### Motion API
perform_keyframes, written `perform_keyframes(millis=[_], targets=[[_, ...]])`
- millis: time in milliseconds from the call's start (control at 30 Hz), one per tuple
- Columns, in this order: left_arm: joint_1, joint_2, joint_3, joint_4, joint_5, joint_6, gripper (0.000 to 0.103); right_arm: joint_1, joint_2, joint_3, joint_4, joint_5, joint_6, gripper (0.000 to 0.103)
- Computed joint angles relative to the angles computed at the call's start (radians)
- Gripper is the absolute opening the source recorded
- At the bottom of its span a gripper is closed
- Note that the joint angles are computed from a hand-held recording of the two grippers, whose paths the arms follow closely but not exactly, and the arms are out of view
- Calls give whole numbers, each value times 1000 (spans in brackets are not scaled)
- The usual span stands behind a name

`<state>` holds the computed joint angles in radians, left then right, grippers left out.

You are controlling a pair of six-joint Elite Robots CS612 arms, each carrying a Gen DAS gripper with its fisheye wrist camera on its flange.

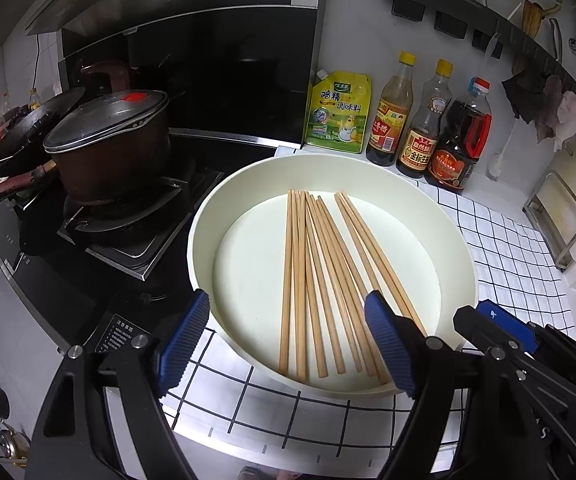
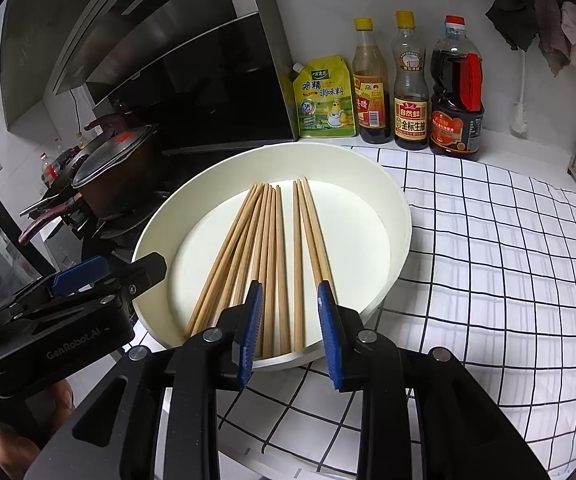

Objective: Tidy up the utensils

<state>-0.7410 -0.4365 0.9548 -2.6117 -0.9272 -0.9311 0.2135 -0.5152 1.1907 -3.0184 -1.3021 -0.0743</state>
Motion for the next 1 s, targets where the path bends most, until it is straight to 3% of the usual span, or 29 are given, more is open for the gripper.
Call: perform_keyframes(millis=[133,400,1000], targets=[[-2,-3,5,-3,8,0,79,0,-4,5,-3,-1,0,30],[-6,-8,7,18,37,-19,94,0,-8,14,-12,-7,2,31],[-3,-9,0,88,41,-61,96,0,-7,15,-10,-10,2,32]])
